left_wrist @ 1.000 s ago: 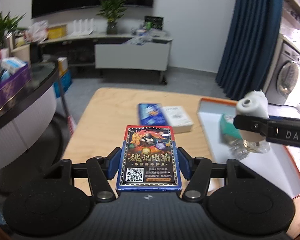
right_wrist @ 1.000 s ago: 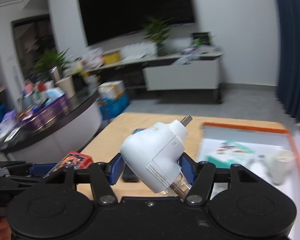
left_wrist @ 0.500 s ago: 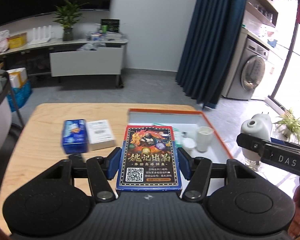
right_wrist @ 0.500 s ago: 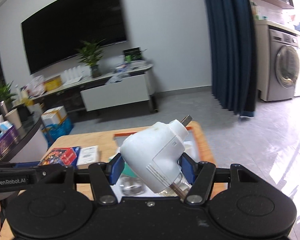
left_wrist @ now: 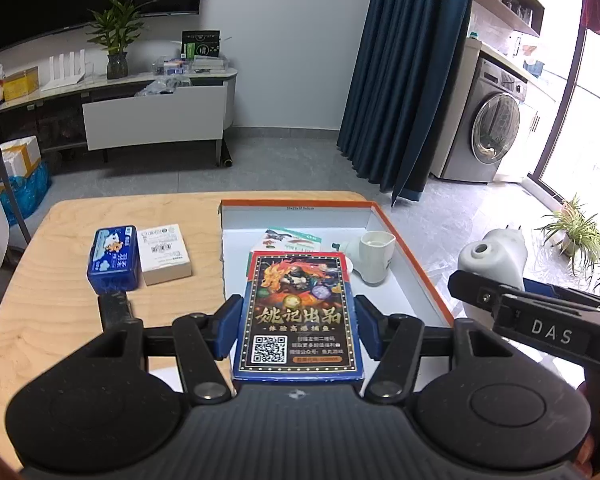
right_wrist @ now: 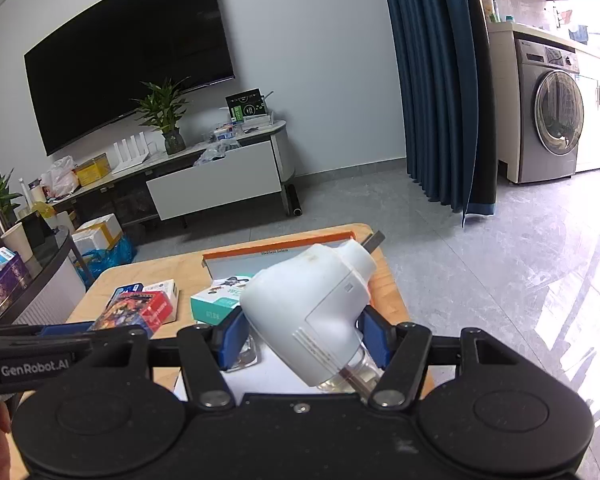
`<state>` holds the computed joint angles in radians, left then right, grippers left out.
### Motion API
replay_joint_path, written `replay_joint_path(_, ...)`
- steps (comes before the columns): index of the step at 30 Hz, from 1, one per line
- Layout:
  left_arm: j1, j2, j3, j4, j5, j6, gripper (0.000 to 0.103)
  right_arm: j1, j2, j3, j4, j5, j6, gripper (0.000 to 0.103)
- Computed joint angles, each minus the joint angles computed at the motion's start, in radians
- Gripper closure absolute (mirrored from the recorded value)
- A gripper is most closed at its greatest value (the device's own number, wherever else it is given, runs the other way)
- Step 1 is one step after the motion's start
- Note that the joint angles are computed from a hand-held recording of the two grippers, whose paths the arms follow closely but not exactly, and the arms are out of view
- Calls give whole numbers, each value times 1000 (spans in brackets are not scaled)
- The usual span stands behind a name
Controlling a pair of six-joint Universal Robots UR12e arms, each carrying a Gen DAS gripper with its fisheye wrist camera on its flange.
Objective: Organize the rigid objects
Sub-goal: 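Carry red card box with left tool while right tool carries white heater toward lid, then hold red card box and white heater above the box lid with both tools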
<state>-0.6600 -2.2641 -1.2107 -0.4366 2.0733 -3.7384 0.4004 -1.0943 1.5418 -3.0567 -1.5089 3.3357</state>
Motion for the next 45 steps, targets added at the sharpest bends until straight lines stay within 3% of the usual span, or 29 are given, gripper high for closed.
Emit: replay_joint_path(45, -9, -8, 12, -18, 4, -10, 43, 4, -2, -4, 17, 3, -2, 31)
